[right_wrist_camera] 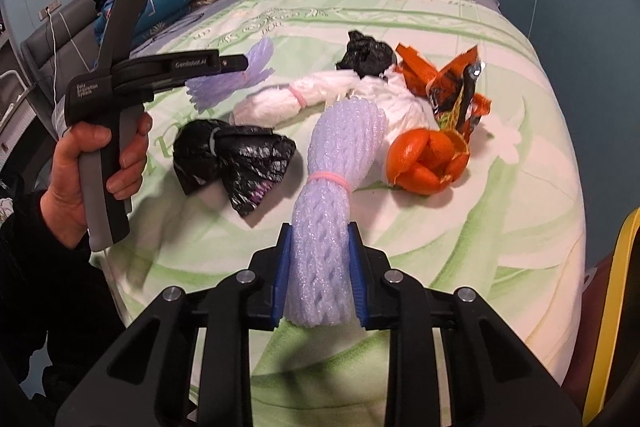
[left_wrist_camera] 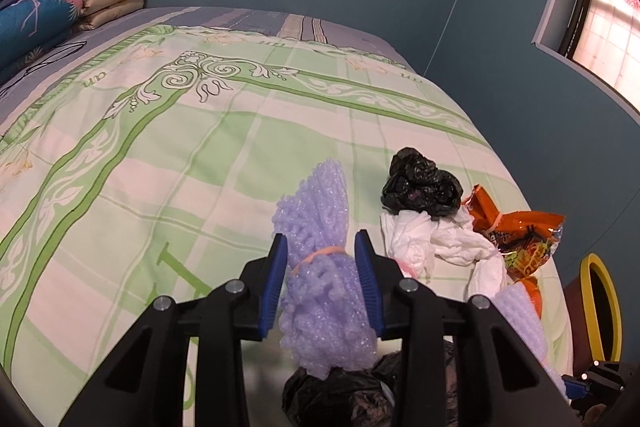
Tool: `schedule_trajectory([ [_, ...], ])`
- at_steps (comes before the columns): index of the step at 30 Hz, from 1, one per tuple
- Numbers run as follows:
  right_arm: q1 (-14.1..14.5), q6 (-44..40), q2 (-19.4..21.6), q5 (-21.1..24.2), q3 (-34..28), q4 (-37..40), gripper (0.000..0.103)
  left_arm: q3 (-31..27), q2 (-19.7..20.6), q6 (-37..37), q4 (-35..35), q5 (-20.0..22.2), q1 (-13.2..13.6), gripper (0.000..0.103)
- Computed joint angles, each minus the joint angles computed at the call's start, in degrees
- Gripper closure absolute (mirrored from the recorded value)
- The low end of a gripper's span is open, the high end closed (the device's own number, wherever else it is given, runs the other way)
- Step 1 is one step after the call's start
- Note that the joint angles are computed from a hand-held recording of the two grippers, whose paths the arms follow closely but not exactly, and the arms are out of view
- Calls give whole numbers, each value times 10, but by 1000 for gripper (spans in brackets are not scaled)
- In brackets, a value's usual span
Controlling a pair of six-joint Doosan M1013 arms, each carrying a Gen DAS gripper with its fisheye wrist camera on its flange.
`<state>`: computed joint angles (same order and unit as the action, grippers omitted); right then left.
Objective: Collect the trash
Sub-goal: 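Grasp a lavender foam net with the left tool while the right tool grasps another, then carry both lavender foam nets over the yellow bin and release them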
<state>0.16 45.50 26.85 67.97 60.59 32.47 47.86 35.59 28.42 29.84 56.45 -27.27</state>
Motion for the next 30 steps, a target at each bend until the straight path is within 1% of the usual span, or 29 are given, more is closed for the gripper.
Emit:
schedule_trajectory([
  [10, -15, 2, -4, 0, -12, 39, 78, 21, -25, -27, 28, -8, -8, 70],
  [19, -26, 4, -9, 13, -19, 69, 78, 32, -44, -46, 60, -10, -24, 70],
  [25, -34, 7, -14, 19, -24, 87, 78, 31, -50, -47, 74, -10, -34, 70],
  [30, -38, 2, -20, 15, -23, 97, 78, 26, -50, -45, 81, -11, -43, 70],
])
